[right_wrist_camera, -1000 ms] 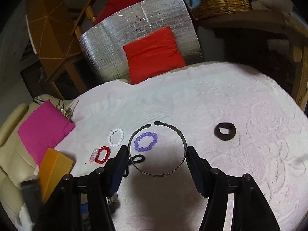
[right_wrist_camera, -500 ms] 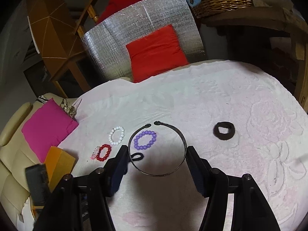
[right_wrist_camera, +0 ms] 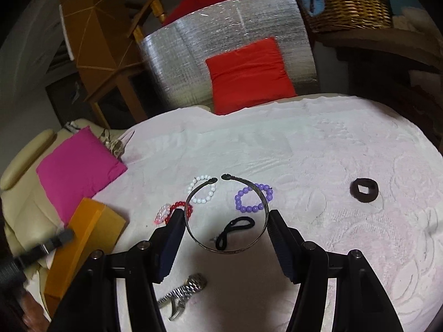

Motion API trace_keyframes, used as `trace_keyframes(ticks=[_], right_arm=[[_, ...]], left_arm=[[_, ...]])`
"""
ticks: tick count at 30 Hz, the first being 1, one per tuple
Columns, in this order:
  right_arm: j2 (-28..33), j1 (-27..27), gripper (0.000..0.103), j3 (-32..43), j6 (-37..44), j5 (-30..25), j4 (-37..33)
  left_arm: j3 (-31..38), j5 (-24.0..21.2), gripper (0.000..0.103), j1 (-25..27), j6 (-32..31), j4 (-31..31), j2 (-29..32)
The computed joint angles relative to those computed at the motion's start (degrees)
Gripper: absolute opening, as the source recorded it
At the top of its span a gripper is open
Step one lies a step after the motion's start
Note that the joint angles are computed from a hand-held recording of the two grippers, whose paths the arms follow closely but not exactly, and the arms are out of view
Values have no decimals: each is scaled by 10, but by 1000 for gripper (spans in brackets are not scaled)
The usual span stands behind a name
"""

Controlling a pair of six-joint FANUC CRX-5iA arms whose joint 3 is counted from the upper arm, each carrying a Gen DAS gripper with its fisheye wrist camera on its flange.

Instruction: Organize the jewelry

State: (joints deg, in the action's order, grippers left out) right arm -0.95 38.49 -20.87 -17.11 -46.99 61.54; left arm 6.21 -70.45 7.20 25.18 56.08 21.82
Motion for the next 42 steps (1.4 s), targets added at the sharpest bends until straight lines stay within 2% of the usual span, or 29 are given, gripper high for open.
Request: trace_keyframes(ticks=[1,2,3,6,10,13,14,18,22,26,35,42], right_arm=[[-1,0,64,-2,-4,-9,4],[-4,0,64,-5,-7,-15,2],[-7,-2,64,-8,-9,-17,-5],[-18,-8,64,-18,-12,-19,-21],[-28,-13,64,-26,-1,-12,-25],[-39,-18,64,-33,9,-4,-37],[-42,-17,64,-34,11,-6,-38],[-58,-21,64,-47,3,-1,-31],[-66,-20,64,-54,-6,-4,-24],[-65,-13,64,-56,-11,-18,-15],[-53,-6,64,-49,-15,-27,-9],[-45,-8,64,-44,-15,-19,-1]], left_arm=[[6,-15,23,-3,-1,-20,6],[-4,-8,43,-12,-14,-41,1],[-22,19,47,-24,-29,-60,-10],[-39,46,47,-52,-65,-86,-17],[-11,49,47,-77,-49,-131,5],[23,45,40,-89,-9,-167,37],[20,53,38,-89,-10,-161,39],[41,27,13,-84,14,-141,61],[17,42,12,-83,-5,-132,45],[4,39,11,-80,-10,-111,38],[-35,16,11,-47,-49,-22,14],[-34,-2,11,-25,-35,17,16]])
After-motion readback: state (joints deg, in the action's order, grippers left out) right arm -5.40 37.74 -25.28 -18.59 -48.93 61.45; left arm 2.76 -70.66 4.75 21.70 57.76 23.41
